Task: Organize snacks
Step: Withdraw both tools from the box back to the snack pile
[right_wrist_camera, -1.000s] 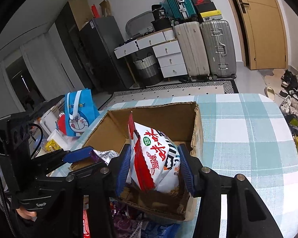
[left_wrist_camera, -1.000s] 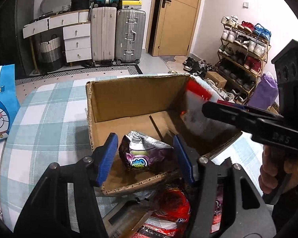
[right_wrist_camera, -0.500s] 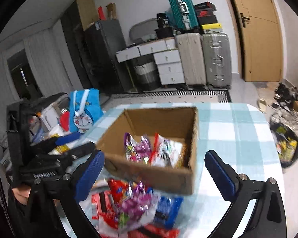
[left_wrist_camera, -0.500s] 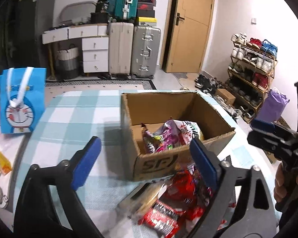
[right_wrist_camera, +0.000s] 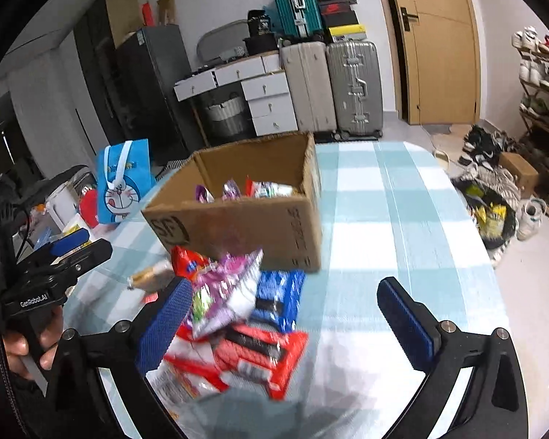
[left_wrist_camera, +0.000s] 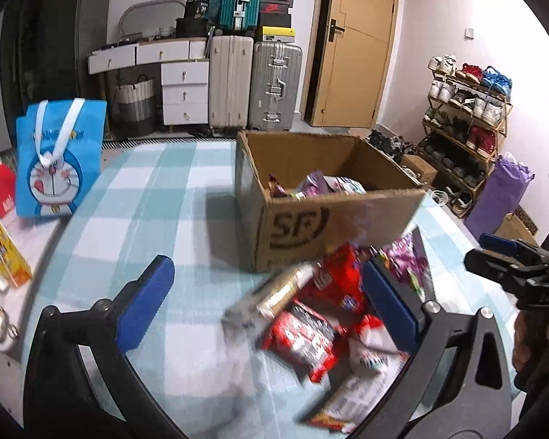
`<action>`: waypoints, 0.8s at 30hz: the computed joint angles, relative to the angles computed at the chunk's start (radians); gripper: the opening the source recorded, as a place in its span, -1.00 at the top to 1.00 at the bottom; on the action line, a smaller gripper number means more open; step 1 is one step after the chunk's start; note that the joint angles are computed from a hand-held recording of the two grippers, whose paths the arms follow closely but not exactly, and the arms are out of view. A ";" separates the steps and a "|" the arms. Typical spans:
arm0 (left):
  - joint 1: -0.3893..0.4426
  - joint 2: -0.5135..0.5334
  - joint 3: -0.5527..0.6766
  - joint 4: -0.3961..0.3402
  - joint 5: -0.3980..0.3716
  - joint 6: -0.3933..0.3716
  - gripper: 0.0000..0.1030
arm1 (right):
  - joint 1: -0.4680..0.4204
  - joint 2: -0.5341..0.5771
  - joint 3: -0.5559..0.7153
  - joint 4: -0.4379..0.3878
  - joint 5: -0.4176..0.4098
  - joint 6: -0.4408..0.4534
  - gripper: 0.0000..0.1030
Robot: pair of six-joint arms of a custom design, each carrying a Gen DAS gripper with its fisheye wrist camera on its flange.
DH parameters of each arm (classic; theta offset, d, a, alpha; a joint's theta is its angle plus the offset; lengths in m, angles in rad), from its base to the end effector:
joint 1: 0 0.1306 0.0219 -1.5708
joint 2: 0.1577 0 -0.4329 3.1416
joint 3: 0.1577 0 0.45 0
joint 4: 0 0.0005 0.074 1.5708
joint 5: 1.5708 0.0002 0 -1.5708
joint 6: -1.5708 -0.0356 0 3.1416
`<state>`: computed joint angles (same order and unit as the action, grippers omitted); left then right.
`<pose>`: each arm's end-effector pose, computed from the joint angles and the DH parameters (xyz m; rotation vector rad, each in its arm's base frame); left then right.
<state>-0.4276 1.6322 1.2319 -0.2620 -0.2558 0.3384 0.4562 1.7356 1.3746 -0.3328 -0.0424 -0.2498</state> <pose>0.5639 -0.2476 0.3109 -0.0400 2.2111 -0.1395 0.5958 0.2935 0.3120 -0.2595 2.2842 0.4184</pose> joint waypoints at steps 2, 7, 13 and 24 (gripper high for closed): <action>-0.011 -0.012 -0.022 0.003 -0.011 -0.001 -0.98 | -0.001 -0.007 -0.018 -0.007 0.004 0.005 -0.99; -0.029 -0.033 -0.062 0.006 0.003 0.021 -0.98 | -0.002 -0.013 -0.032 -0.039 0.003 0.002 -0.99; -0.044 -0.027 -0.086 0.009 0.032 0.056 -0.98 | 0.005 -0.018 -0.058 -0.048 -0.004 -0.001 -0.99; -0.053 -0.024 -0.112 0.014 0.002 0.098 -0.98 | 0.017 -0.012 -0.067 -0.048 0.022 0.023 -0.99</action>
<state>-0.4806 1.6078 1.1195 -0.2483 -0.2536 0.4364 0.4733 1.7241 1.3075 -0.3810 -0.0206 -0.2271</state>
